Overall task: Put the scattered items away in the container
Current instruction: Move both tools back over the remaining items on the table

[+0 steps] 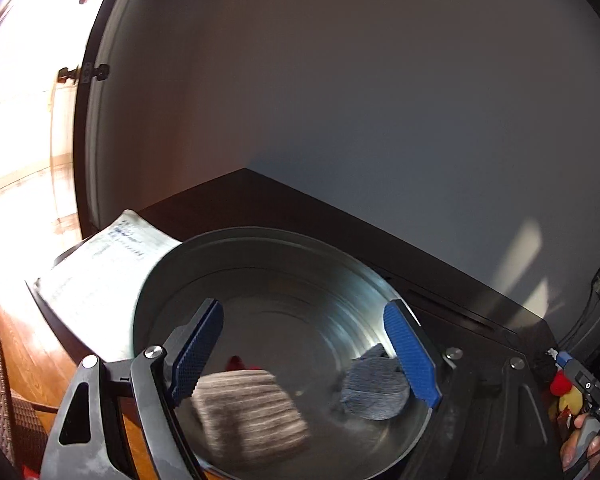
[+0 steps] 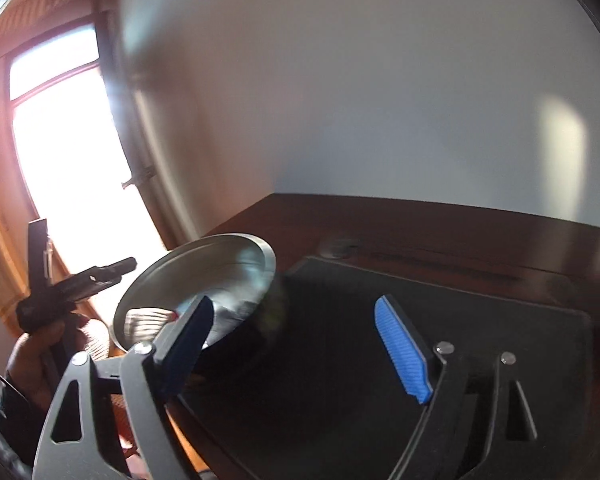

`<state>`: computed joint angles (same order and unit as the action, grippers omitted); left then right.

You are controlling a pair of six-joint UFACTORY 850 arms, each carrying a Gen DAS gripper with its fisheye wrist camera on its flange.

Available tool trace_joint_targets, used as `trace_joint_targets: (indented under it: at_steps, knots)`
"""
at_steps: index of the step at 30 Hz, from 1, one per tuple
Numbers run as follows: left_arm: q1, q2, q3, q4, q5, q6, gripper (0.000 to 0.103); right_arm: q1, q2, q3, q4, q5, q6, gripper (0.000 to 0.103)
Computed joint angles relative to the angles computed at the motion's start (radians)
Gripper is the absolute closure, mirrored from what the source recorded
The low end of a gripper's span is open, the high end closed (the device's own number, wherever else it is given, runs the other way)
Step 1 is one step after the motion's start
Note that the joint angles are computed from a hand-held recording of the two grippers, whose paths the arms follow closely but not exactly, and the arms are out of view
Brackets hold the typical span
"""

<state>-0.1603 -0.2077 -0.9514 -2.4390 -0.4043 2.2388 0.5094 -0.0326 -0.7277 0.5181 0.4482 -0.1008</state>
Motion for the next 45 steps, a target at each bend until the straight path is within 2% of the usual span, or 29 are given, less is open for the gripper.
trace_joint_targets:
  at_steps: [3, 7, 10, 13, 19, 21, 24, 26, 29, 32, 37, 42, 45]
  knots:
    - [-0.065, 0.0, -0.016, 0.091, -0.017, -0.044, 0.019, -0.025, 0.128, 0.143, 0.227, 0.045, -0.097, 0.017]
    - [-0.176, -0.041, -0.077, 0.359, -0.03, -0.212, 0.019, -0.071, 0.285, 0.302, 0.456, 0.094, -0.169, 0.017]
    - [-0.243, -0.085, -0.134, 0.614, -0.077, -0.407, 0.019, -0.097, 0.396, 0.39, 0.644, 0.133, -0.266, 0.016]
    - [-0.307, -0.111, -0.17, 0.715, -0.063, -0.456, 0.019, -0.126, 0.494, 0.466, 0.736, 0.16, -0.281, 0.012]
    - [-0.424, -0.194, -0.269, 0.901, -0.108, -0.55, 0.018, -0.213, 0.636, 0.516, 0.903, 0.166, -0.435, 0.012]
    - [-0.482, -0.222, -0.299, 0.992, -0.094, -0.613, 0.018, -0.246, 0.731, 0.548, 0.973, 0.164, -0.526, 0.012]
    - [-0.538, -0.264, -0.336, 1.073, -0.128, -0.634, 0.018, -0.244, 0.843, 0.584, 1.108, 0.194, -0.665, 0.01]
    - [-0.582, -0.278, -0.344, 1.081, -0.129, -0.61, 0.018, -0.218, 0.883, 0.6, 1.165, 0.234, -0.698, 0.008]
    - [-0.642, -0.32, -0.386, 1.075, -0.114, -0.594, 0.018, -0.222, 0.935, 0.621, 1.219, 0.255, -0.732, 0.008]
    - [-0.685, -0.369, -0.445, 1.148, -0.089, -0.68, 0.018, -0.234, 0.963, 0.634, 1.243, 0.256, -0.748, 0.008]
    - [-0.729, -0.413, -0.498, 1.204, -0.044, -0.761, 0.018, -0.227, 1.006, 0.65, 1.284, 0.273, -0.786, 0.007]
    - [-0.774, -0.45, -0.538, 1.285, 0.051, -0.846, 0.018, -0.238, 1.025, 0.664, 1.289, 0.257, -0.803, 0.007]
    - [-0.788, -0.473, -0.563, 1.367, 0.07, -0.92, 0.018, -0.252, 1.043, 0.675, 1.287, 0.236, -0.807, 0.006]
